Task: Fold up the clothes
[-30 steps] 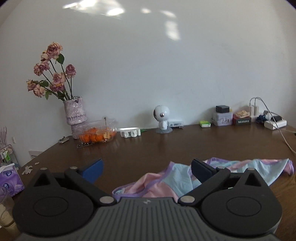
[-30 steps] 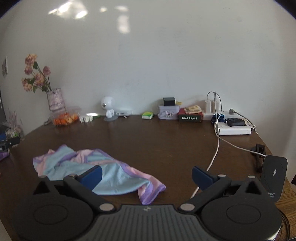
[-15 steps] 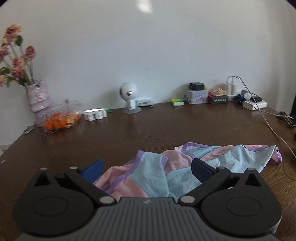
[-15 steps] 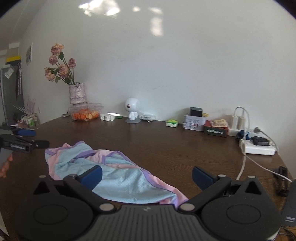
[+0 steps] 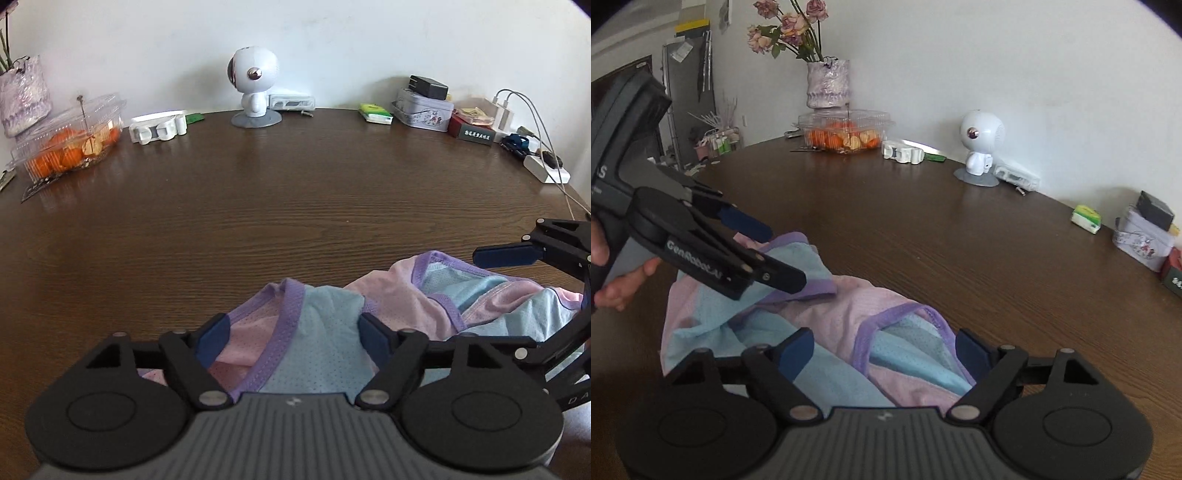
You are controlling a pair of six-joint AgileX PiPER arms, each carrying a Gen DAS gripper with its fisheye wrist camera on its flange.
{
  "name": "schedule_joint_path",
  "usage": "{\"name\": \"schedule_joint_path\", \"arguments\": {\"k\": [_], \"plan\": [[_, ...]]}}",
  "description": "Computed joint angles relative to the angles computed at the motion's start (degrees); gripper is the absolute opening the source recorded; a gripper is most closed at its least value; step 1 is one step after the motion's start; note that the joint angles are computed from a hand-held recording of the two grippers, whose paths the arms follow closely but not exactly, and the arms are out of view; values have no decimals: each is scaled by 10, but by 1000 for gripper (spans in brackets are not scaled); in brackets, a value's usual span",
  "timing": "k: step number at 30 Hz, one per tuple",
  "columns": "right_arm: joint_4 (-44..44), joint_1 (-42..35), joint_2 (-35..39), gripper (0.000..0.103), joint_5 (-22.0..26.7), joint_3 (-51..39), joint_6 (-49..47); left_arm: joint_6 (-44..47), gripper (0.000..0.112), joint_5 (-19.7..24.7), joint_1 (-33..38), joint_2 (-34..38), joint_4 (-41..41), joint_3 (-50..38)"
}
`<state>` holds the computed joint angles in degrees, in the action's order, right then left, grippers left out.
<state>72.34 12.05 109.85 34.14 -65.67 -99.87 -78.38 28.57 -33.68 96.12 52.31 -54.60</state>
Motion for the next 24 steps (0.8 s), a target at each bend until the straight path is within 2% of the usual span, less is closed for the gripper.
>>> {"name": "schedule_joint_path", "arguments": {"k": [2, 3, 4, 6, 8, 10, 11, 14, 16, 18, 20, 21, 22, 23, 24], "plan": [[-41, 14, 11, 47, -5, -17, 42, 21, 7, -21, 13, -8, -26, 6], [-63, 23, 14, 2, -14, -20, 67, 12, 4, -26, 13, -13, -18, 12], [-73, 27, 14, 3, -23, -18, 85, -19, 3, -25, 8, -20, 12, 18], [-83, 23, 4, 2, -18, -13, 110, -128, 2, 6, -14, -40, 111, 30], [-27, 2, -27, 2, 1, 6, 69, -209, 2, 41, -28, -72, 185, 32], [40, -21, -82, 1, -4, 26, 23, -236, 2, 78, -44, -117, 222, 22], [74, -32, -114, 1, -11, 35, -3, -244, 2, 107, -62, -141, 241, 13], [114, -88, -213, 1, 28, 41, -22, -232, 2, 197, -140, -202, 302, -18], [120, -123, -257, 1, 52, 25, -24, -204, 2, 242, -181, -213, 324, -46], [109, -147, -276, 1, 60, 13, -11, -183, 2, 267, -204, -216, 329, -67], [99, -171, -292, 1, 68, 0, 4, -153, 3, 262, -209, -214, 303, -82], [83, -171, -299, 2, 47, 2, 23, -138, 6, 270, -211, -208, 282, -88], [72, -168, -305, 10, 19, 8, 37, -137, 28, 294, -219, -196, 271, -93], [77, -170, -304, 25, 2, 13, 27, -159, 92, 325, -231, -183, 282, -86], [104, -181, -302, 101, 9, 26, -5, -203, 100, 375, -256, -171, 316, -67]]}}
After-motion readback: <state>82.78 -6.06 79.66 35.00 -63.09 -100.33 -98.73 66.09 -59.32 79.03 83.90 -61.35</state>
